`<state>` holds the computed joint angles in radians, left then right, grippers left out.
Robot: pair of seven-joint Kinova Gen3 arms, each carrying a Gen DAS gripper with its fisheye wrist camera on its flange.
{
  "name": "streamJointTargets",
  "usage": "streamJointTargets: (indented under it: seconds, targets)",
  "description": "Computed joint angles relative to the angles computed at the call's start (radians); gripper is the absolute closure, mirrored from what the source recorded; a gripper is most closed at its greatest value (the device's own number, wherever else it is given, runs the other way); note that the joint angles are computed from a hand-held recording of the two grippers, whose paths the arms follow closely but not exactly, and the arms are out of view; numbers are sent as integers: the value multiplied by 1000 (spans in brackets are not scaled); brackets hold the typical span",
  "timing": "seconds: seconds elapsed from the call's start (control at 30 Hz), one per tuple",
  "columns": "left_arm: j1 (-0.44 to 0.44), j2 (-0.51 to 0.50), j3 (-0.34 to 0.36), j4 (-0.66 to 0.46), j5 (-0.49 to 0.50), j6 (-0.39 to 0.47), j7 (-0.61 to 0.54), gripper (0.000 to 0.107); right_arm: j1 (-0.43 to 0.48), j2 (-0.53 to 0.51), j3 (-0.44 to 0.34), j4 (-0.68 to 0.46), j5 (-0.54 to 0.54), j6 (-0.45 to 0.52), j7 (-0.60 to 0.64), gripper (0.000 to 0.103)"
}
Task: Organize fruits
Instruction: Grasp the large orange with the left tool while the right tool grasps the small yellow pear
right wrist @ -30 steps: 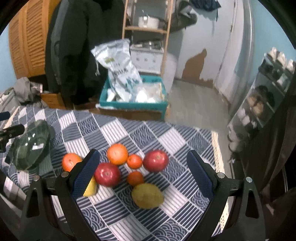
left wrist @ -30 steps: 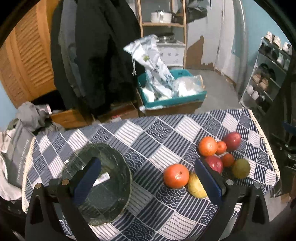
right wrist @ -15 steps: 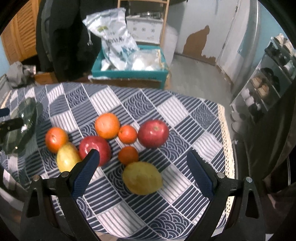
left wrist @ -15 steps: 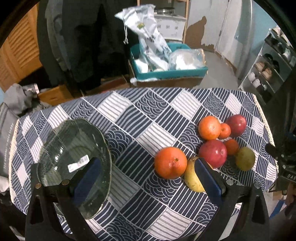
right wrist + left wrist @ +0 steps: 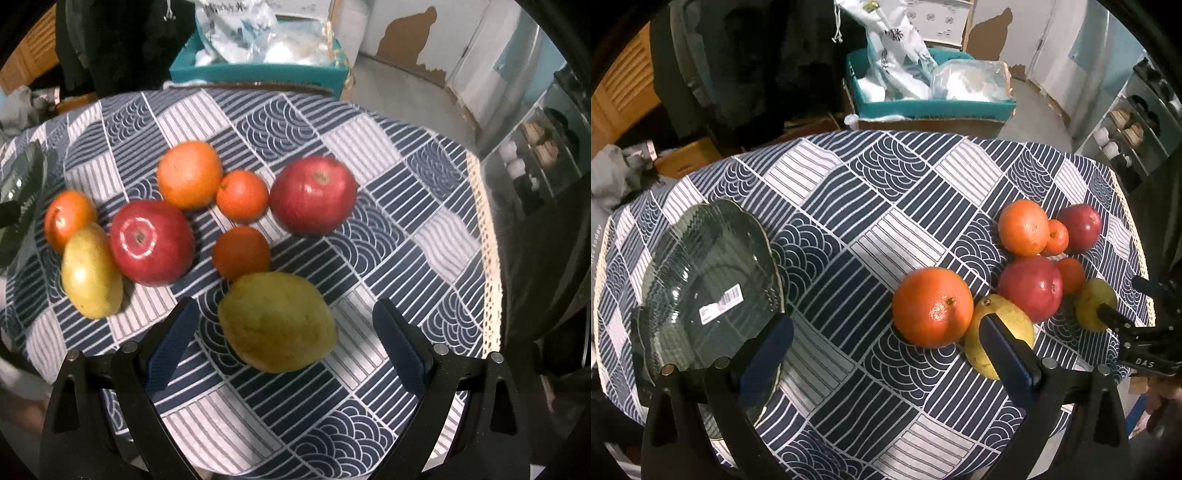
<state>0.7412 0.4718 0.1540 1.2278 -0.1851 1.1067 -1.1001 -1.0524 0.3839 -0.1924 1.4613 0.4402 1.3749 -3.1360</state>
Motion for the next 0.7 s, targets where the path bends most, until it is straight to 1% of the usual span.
streamJointTargets:
  seconds: [0.17,0.27,0.33,0.47,0.6,0.7]
  targets:
    - [-3,20,1,-10,11,6,-2,6,30,-1,-2,40,-34,-53,9,9]
    - [-4,33,1,-19,20,11,-4,6,50,-7,-3,75,-51,-107,16,9]
    - [-7,41,2,-26,28,14,-8,6,58,-6,-2,83,-57,-126,20,9]
    - [-5,54,1,-35,37,19,-14,6,85,-7,-5,112,-88,-186,48,18]
    - [-3,70,0,-49,47,26,-16,6,83,11,2,108,-93,-185,67,19]
    - [-7,83,0,-60,63,27,-13,6,67,6,8,117,-85,-187,40,21]
